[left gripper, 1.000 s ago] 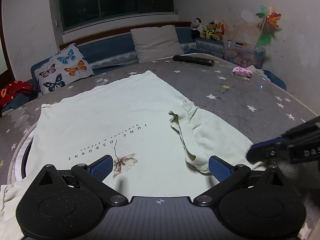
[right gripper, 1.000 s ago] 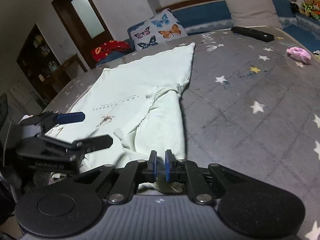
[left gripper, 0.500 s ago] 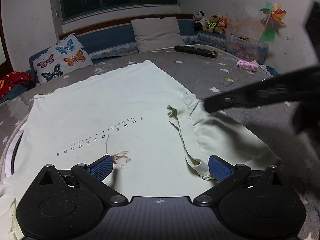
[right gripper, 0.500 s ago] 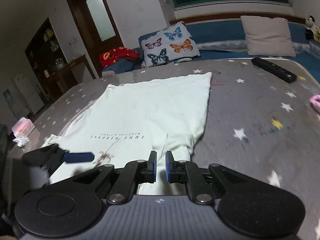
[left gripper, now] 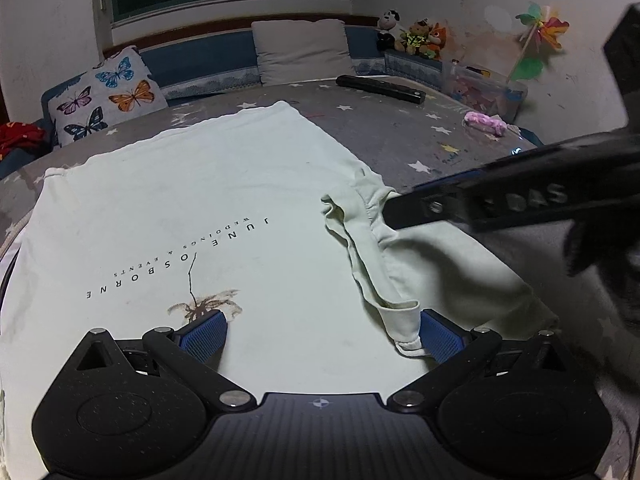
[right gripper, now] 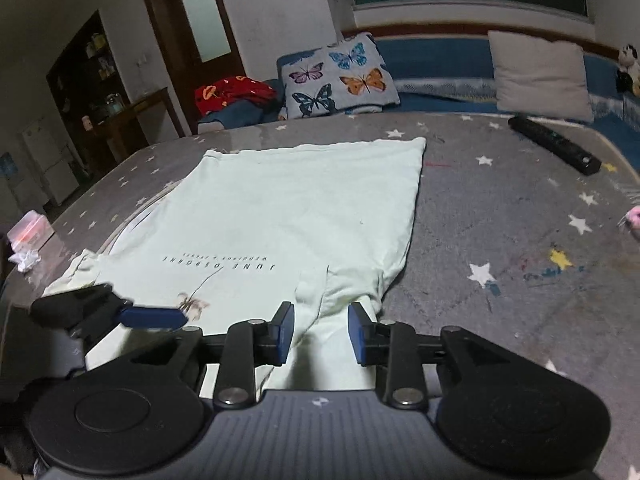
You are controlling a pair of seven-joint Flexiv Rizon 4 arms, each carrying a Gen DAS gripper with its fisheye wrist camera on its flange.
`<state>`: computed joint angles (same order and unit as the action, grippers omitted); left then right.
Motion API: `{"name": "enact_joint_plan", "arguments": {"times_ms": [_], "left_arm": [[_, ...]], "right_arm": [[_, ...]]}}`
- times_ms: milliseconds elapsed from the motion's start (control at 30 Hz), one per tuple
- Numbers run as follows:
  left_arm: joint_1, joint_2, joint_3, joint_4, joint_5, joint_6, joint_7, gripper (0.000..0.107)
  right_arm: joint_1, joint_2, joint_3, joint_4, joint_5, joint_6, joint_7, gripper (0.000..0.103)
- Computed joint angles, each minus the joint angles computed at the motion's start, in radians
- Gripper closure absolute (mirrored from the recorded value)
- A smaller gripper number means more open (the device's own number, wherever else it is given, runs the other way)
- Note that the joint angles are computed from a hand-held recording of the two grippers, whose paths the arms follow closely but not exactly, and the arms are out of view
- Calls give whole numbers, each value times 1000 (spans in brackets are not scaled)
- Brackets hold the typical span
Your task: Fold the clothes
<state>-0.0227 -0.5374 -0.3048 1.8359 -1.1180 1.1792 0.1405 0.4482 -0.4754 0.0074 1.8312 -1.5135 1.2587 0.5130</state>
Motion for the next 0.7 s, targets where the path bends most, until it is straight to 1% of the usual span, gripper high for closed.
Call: {"name": "enact_joint_plan", "arguments": {"times_ms": [33, 133, 200, 233, 300, 400, 467, 633, 700], "left_arm": [[2, 0, -3, 2, -5, 1, 8, 4], [0, -1, -4, 2, -13, 2, 15, 4], [1, 1, -13, 7, -39, 13, 38, 4], [3, 1, -20, 10, -63, 18, 60, 4], [4, 1, -31, 14, -115, 24, 109, 4], [-3, 2, -48, 18, -252, 29, 231, 4], [-18, 2, -38, 14, -303, 21, 270, 4], [-62, 1, 19, 2, -324, -4, 274, 4], [-75, -1, 32, -2, -332, -8, 278, 4]], "right_arm": [[2, 8, 2, 9, -2, -5, 8, 69], [7, 31, 12, 37, -17, -26, 45, 68], [9, 44, 21, 55, -23, -45, 71, 67], [8, 50, 25, 62, -30, -52, 86, 65], [4, 56, 31, 71, -55, -58, 125, 63], [-4, 66, 42, 83, -91, -68, 181, 63], [-8, 66, 51, 86, -103, -76, 204, 63], [-2, 63, 63, 82, -102, -100, 205, 63], [8, 64, 65, 83, -102, -123, 205, 55]]}}
